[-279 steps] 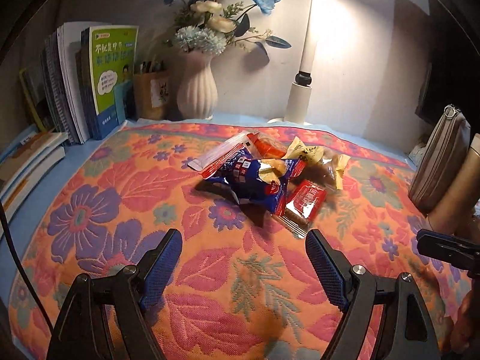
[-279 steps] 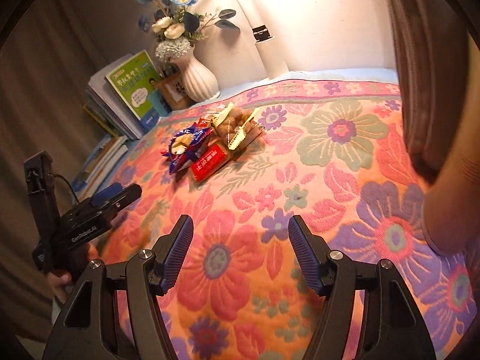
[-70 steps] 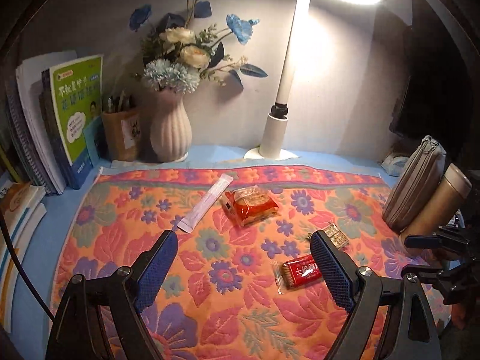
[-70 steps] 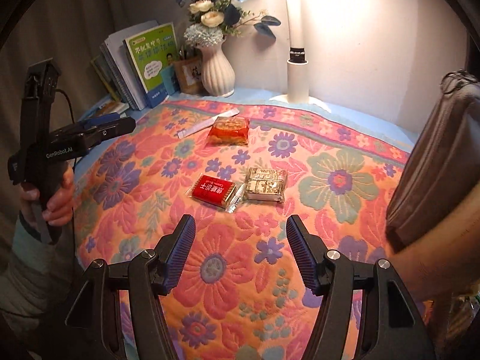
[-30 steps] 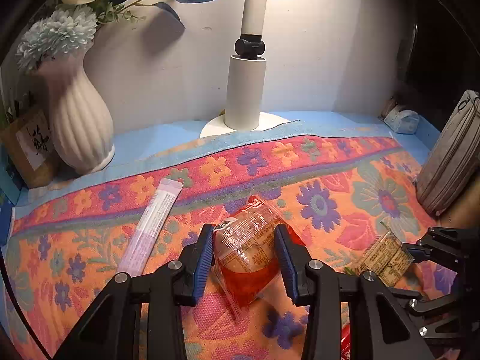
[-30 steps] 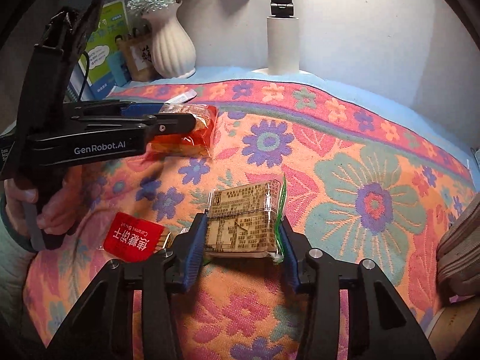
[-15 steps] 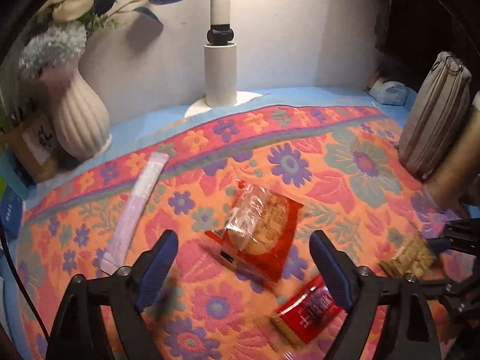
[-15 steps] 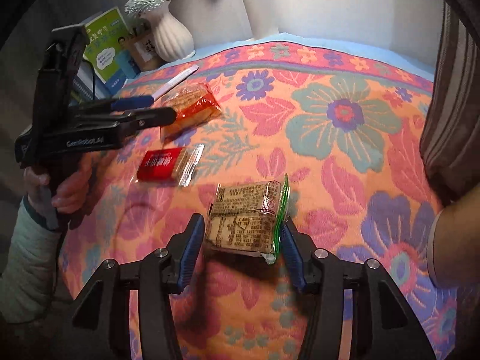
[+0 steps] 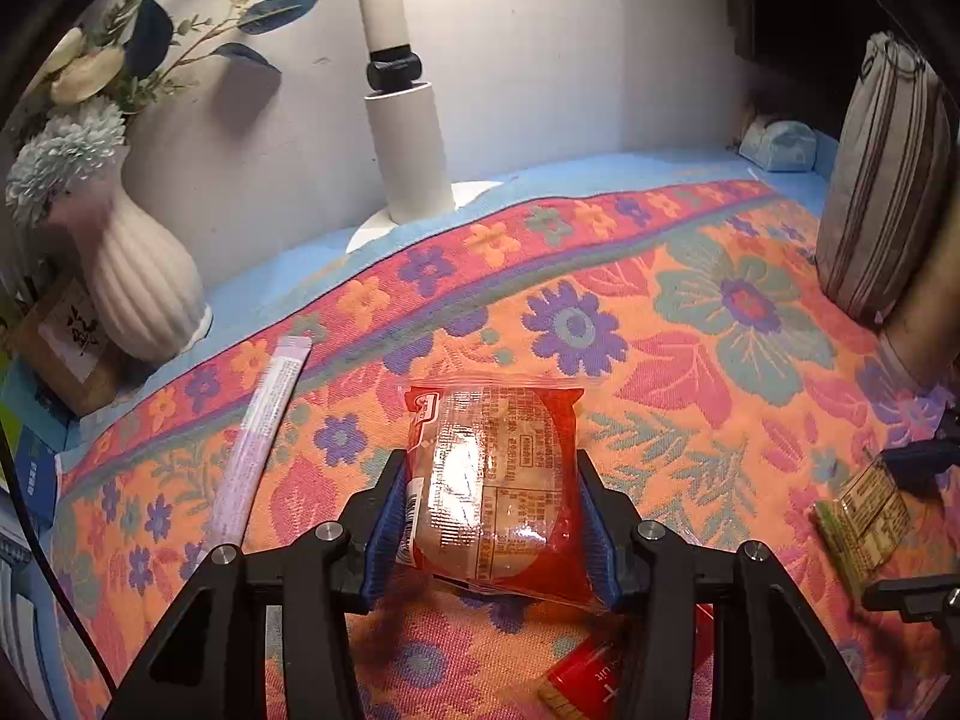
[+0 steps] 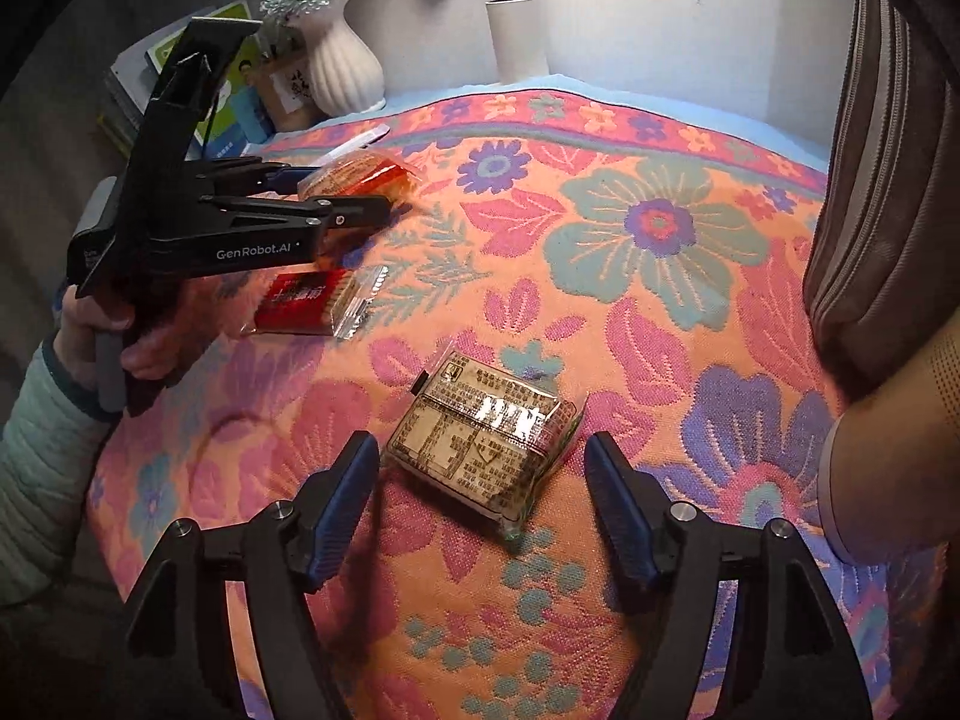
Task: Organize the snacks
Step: 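Grasp the red-wrapped bread bag with left tool while right tool grasps the square biscuit pack, then carry the bread bag with left tool while right tool carries the biscuit pack to the plate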
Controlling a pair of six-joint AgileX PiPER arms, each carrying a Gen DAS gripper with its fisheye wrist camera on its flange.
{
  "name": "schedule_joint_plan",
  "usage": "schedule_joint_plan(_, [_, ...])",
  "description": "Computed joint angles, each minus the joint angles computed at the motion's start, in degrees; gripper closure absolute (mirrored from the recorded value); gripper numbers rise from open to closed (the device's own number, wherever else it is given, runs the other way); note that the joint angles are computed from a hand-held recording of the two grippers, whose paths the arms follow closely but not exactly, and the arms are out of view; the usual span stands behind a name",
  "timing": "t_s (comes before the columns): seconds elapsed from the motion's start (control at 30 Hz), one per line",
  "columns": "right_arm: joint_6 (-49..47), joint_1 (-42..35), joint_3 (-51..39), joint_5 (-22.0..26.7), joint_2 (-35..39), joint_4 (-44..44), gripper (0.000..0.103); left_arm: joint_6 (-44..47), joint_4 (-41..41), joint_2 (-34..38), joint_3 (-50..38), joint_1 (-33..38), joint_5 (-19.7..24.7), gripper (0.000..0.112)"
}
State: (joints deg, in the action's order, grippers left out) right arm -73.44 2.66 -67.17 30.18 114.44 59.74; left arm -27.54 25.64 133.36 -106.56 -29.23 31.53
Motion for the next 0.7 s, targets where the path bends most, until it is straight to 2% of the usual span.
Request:
schedule_joint_plan(0.07, [1.31, 0.70, -0.32, -0.15, 0.13, 0.05, 0.031, -1.39, -1.02, -2.54, 3.31, 0.46, -2.35, 0.063])
schedule_joint_plan(0.13, [2.86, 1.88, -0.38, -1.03, 0.31, 0.27, 0.025, -5.73, 2.04, -5.11, 7.05, -0.07, -4.24, 0.063])
schedule_joint_plan(0.17, [4.06, 2.88, -0.13, -2.72, 0.31, 0.01, 0.020, -8.67, 4.47, -6.42, 8.94, -0.63, -4.67, 0.063])
schedule_joint_plan(0.27, [6.43, 6.89, 2.05, -10.38, -0.70, -1.00, 0.020, -16.54, 10.34, -9.83, 13.67, -2.69, -4.71, 0.063])
schedule_joint_plan(0.33, [0.37, 8.88, 4.30, -15.84, -1.07, 4.91, 0.025, -21.54, 13.76, -12.45, 17.16, -4.04, -5.02, 0.063])
schedule_joint_plan(0.37, [-1.84, 9.75, 5.46, -18.43, -1.56, 6.57, 0.034, -22.65, 14.39, -13.58, 18.59, -4.32, -5.37, 0.063])
schedule_joint_plan(0.4, [-6.14, 9.77, 6.35, -18.72, -2.13, 10.52, 0.042, -24.40, 15.42, -15.01, 20.31, -4.87, -5.59, 0.063])
schedule_joint_plan(0.47, [-8.83, 8.06, 7.01, -15.30, -2.86, 12.91, 0.055, -28.35, 18.14, -17.36, 23.26, -6.22, -5.93, 0.063])
schedule_joint_plan(0.57, [-10.04, 4.51, 8.63, -8.82, -4.17, 14.61, 0.055, -31.89, 19.94, -20.43, 26.95, -7.88, -7.06, 0.063])
schedule_joint_plan(0.7, [-16.88, 1.71, 13.40, -6.49, -7.73, 20.91, 0.055, -35.82, 22.29, -22.81, 29.12, -10.30, -6.50, 0.063])
